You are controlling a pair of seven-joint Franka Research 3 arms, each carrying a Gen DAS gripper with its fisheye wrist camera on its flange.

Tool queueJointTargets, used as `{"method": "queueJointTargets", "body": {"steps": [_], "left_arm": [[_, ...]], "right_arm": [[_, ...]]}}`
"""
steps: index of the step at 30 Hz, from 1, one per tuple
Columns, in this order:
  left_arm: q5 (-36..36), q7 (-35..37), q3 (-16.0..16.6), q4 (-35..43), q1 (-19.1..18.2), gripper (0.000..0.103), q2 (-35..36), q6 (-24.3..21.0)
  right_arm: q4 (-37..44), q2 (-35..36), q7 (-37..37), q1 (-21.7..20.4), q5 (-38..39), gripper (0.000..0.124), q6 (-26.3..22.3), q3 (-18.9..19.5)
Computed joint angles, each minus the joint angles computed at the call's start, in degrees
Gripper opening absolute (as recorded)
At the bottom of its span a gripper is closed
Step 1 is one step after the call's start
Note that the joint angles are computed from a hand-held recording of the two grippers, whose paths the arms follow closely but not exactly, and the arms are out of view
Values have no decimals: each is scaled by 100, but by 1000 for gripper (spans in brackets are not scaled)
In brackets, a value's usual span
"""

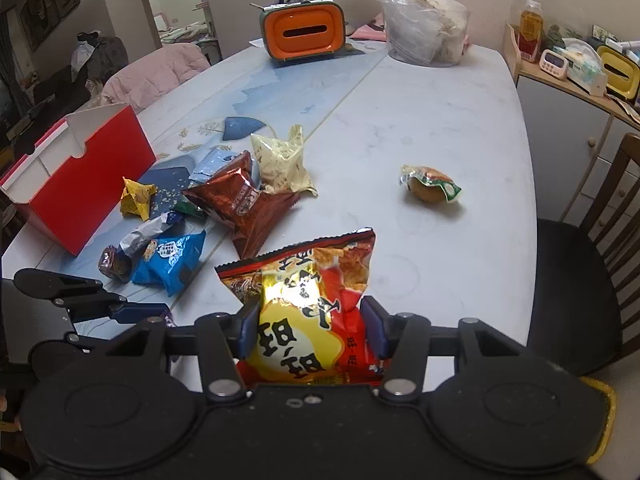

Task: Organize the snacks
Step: 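Grasp the red-yellow chip bag with the right tool while the left tool grasps the purple candy, then carry the chip bag and purple candy over the open cardboard box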

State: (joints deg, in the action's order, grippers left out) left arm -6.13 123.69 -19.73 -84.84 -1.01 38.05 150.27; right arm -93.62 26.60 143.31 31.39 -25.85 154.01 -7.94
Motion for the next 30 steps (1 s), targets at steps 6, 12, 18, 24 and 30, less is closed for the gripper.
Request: {"method": "queueJointTargets", "body": {"steps": [6,12,18,24,30], "left_arm": [[-79,-35,-37,-35,52,24,-46,-63],[-276,-153,-40,-16,138,23,-125,-95],[-468,-248,-49,59,242,24,-258,-12],[-642,-341,-34,206,375,24,-347,-11],[-934,-213,-80,599,617,24,-298,-195]], "right_arm": [[-113,-87,318,105,-140,51,17,-81],[-197,-205,638,158,-391,51,-23,-94],[-175,-271,838,123,-521,51,-15,-8],[220,-118,831,148,-567,51,-90,31],[1079,313,724,209,-352,50,-389,59]]}}
